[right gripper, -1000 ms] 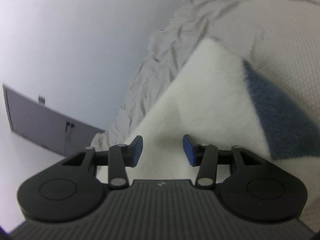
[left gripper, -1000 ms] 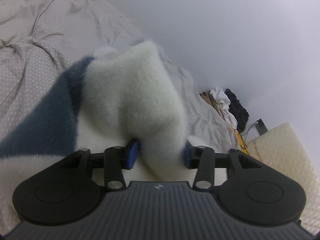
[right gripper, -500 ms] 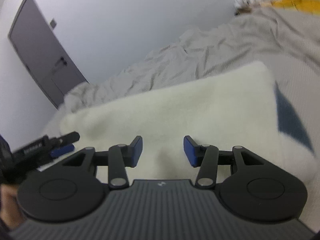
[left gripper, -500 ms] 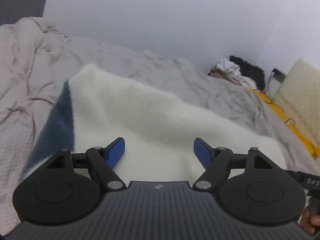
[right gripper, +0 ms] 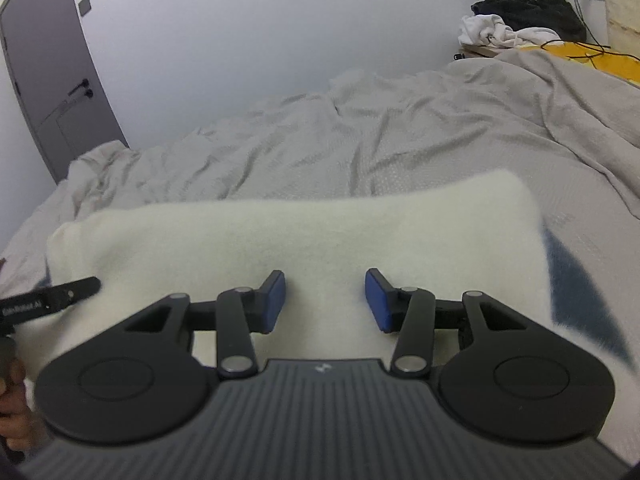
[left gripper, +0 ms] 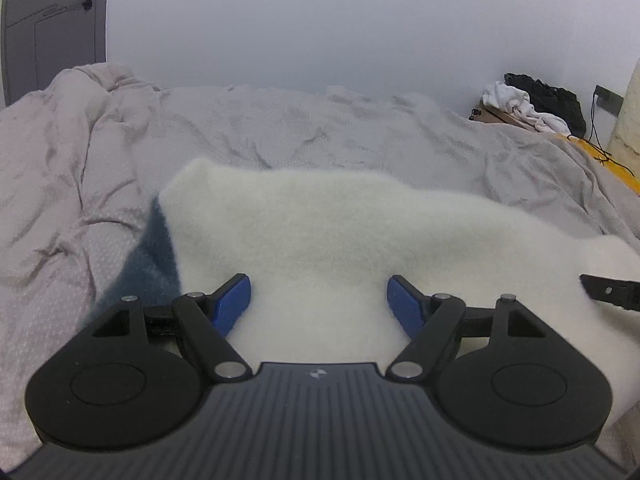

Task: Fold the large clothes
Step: 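Open both grippers and press the folded sweater flat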

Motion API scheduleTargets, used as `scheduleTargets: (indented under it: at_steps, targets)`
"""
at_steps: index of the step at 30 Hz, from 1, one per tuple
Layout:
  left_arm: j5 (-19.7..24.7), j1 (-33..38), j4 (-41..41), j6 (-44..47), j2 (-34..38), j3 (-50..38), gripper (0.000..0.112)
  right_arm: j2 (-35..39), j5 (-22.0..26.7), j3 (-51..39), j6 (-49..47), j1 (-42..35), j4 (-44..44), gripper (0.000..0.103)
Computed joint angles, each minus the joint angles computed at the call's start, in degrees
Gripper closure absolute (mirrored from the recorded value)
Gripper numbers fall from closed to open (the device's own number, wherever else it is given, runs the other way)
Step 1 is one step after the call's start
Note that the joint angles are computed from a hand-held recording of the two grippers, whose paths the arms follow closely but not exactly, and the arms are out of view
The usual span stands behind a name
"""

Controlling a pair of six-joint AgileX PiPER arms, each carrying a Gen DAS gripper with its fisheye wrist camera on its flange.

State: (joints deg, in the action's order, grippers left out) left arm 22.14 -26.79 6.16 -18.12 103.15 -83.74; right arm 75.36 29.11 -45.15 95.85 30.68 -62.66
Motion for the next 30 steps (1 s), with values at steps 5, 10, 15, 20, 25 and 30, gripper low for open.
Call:
scheduleTargets:
  at_steps: [5,10,15,20,25,30]
  targets:
    - [-0.4,1.4,-7.2,5.9,-0.2,0.3,0.033,1.3,-2.7,0.0,-1.2,-2.0,-0.7,0.056]
    - [0.4,2.9,-14.8,10.1,-3.8,2.3,0.033,-0.8,-1.8,1.0,-0.3,-1.0,0.2,0.056]
    - [0.6,2.4,-14.3,7.8,-9.8,6.4,0.033,-3.0,6.8,-0.2,-0.5,6.1,2.8,0.054]
    - [1.1,0.2,-9.5,2.8,-15.7,10.4,0.033,-6.1,14.4,0.0,2.7,14.7,2.9,0.053]
    - [2.5,-3.2,-3.1,-3.2,-21.4,15.0,0.032,-10.7,18.8,0.8,6.1,20.8,4.8,0.053]
    - [5.8,-7.2,-0.6,-6.6,-25.8,19.3,0.032,-13.9,22.0,1.5,10.1,26.8,7.5,0.053]
